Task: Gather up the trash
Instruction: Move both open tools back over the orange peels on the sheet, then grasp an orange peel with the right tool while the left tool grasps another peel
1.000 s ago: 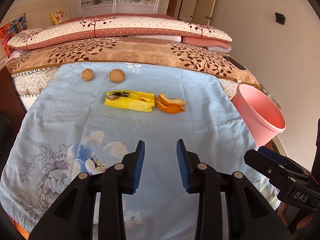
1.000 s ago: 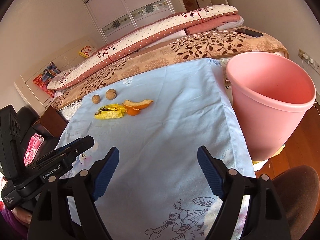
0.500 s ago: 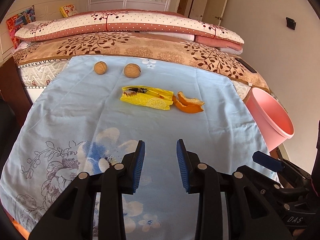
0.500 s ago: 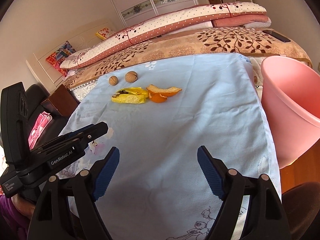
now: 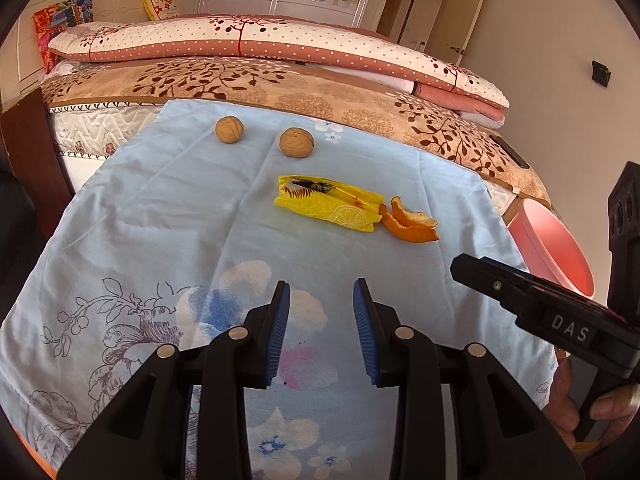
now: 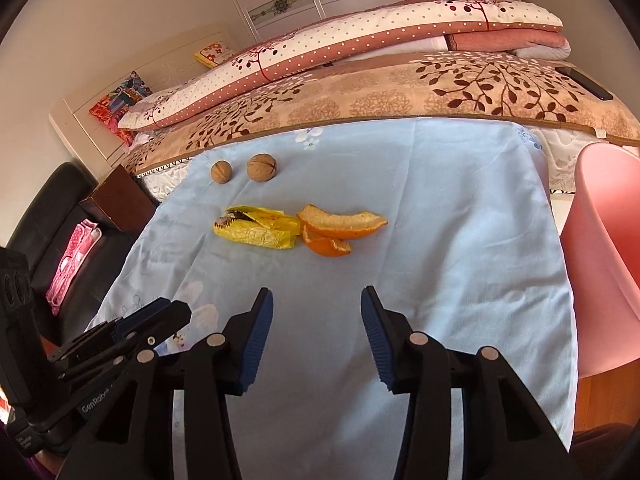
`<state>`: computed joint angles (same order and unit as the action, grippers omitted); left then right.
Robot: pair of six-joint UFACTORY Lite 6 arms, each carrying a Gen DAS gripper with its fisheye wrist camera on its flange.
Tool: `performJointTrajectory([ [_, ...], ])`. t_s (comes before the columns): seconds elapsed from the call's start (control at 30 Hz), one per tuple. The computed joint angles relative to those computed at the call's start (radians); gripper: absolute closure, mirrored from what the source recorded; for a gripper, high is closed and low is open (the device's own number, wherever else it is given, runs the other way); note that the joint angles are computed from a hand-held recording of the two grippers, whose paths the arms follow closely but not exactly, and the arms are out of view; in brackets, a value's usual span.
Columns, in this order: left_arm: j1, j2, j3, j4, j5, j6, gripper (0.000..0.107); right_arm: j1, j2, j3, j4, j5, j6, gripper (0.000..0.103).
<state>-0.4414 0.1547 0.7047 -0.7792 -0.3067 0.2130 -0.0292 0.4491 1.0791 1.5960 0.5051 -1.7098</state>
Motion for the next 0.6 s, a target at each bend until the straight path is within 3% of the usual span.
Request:
performJointTrajectory([
  [0.23,0.023,0.02,0.004,0.094,0.001,-0.092,0.074,0.053,0.159,0.209,-0.124,-0.037,0.177,0.057],
  [0.6,0.046,0.08,0.042,0.196,0.032,-0.186,0.074,0.082,0.297,0.364,-0.204,-0.06,0.315,0.057],
])
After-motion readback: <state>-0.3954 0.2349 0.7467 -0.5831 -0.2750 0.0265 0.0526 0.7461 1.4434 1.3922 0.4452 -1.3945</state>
